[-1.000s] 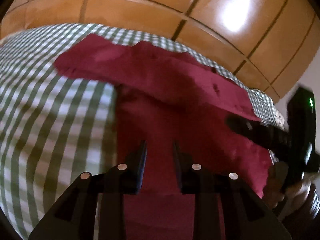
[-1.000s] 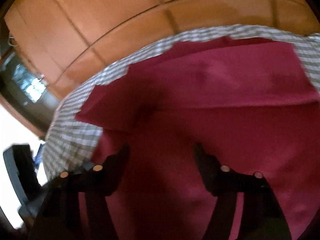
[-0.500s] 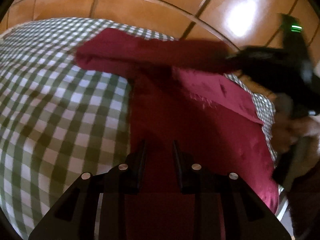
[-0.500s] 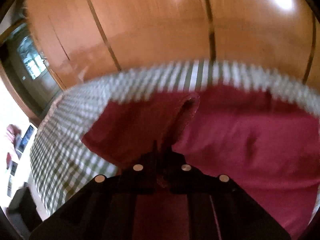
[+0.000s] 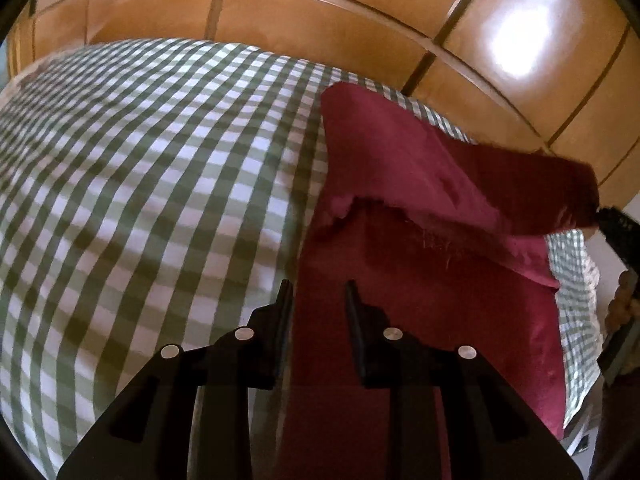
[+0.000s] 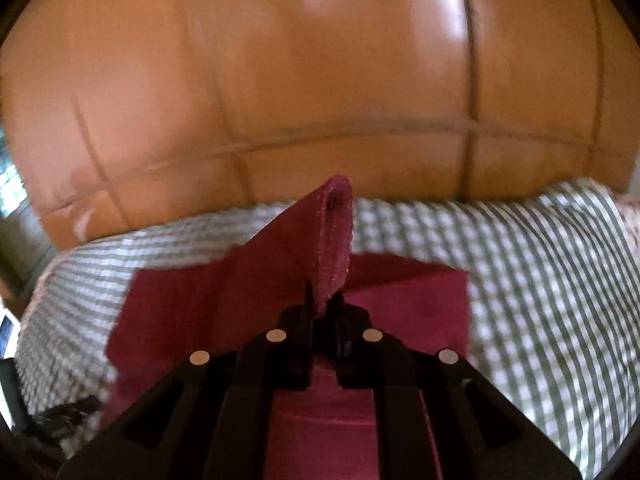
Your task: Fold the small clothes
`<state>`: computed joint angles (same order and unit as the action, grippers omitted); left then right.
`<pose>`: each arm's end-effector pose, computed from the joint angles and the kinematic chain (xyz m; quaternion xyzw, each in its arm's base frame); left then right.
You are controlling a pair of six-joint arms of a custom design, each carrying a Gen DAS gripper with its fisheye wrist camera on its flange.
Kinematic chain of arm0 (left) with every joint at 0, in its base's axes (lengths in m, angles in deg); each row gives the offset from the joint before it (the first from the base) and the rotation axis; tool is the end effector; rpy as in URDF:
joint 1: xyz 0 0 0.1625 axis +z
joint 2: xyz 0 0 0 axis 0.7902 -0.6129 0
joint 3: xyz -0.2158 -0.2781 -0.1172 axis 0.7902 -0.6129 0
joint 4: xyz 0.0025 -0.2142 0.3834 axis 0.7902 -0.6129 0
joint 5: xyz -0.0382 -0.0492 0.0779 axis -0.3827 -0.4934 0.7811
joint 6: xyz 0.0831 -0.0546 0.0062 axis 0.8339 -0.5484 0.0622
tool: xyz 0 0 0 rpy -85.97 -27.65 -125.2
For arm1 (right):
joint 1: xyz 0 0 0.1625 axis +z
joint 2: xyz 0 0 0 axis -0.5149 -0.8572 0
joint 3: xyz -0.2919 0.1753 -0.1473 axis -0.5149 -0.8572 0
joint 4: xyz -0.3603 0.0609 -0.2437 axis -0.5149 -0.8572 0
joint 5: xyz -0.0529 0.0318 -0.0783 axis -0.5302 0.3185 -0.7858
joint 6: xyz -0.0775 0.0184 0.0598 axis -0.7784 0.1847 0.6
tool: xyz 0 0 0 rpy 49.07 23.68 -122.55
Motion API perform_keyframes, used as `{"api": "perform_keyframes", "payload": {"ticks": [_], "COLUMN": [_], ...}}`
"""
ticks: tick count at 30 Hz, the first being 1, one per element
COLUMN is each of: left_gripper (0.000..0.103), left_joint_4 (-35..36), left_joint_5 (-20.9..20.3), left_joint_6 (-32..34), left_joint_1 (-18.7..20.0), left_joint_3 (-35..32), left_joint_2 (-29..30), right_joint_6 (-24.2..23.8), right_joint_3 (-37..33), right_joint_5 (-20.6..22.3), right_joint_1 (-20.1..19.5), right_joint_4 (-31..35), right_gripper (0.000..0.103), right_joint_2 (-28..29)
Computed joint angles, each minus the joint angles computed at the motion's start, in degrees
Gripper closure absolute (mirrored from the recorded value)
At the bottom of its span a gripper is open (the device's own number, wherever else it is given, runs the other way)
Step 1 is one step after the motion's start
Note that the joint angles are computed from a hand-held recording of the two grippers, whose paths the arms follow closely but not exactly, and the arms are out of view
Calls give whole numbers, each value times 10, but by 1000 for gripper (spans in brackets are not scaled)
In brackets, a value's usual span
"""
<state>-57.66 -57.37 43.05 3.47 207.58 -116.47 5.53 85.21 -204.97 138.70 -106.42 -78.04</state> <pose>-0.0911 -0.4791 0.3111 0.0399 0.9336 -0.2850 0.2137 0.2639 -0.5941 0.2020 0.1050 -0.8670 0.3895 0.2925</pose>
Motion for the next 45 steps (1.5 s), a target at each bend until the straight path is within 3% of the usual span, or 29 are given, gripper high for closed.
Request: {"api": "perform_keyframes", "payload": {"ticks": [7, 12, 14, 16, 17, 20, 24, 27, 30, 31, 32, 33, 36, 40, 41, 43, 45], "left_gripper": [78, 78, 78, 78, 78, 78, 78, 78, 78, 76, 58, 50, 51, 51, 58, 60, 61], "left_joint_4": [-9, -45, 1, 20, 13, -37, -105, -123, -142, -146, -150, -152, -133, -110, -111, -161, -177], "left_joint_5": [17, 26, 36, 33, 35, 35, 27, 8, -17, -17, -28, -40, -58, -29, -19, -38, -24], "left_joint_6": [14, 54, 24, 5, 8, 37, 84, 109, 150, 158, 170, 174, 168, 154, 153, 175, 194], "left_joint_1": [-5, -5, 5, 13, 10, 1, -4, 2, 11, 13, 18, 23, 41, 65, 68, 81, 74], "left_joint_3": [-24, -54, -82, -91, -87, -66, -68, -99, -142, -153, -172, -181, -228, -265, -263, -237, -222], "left_joint_2": [40, 96, 130, 140, 137, 110, 100, 132, 183, 199, 220, 230, 276, 319, 322, 311, 304], "right_joint_6": [91, 103, 101, 104, 103, 76, 45, 33, 28, 33, 38, 40, 34, -21, -32, -41, -46], "right_joint_3": [50, 66, 70, 75, 77, 92, 93, 61, 15, 1, -11, -19, -27, -20, -20, -19, -21], "right_joint_5": [29, 50, 53, 50, 40, 15, 29, 42, 23, 17, 9, 0, -7, -14, -15, -17, -19], "right_joint_1": [-68, -88, -90, -86, -81, -65, -43, -35, -35, -37, -41, -44, -56, -58, -59, -60, -60], "right_joint_4": [49, 34, 24, 35, 38, 0, -24, 1, 35, 48, 60, 65, 56, -19, -35, -49, -54], "right_gripper": [96, 96, 95, 91, 84, 64, 58, 57, 51, 51, 50, 47, 41, 36, 35, 35, 33], "right_joint_2": [-34, -36, -34, -46, -51, -66, -68, -39, 6, 18, 28, 36, 52, 77, 83, 88, 92]}}
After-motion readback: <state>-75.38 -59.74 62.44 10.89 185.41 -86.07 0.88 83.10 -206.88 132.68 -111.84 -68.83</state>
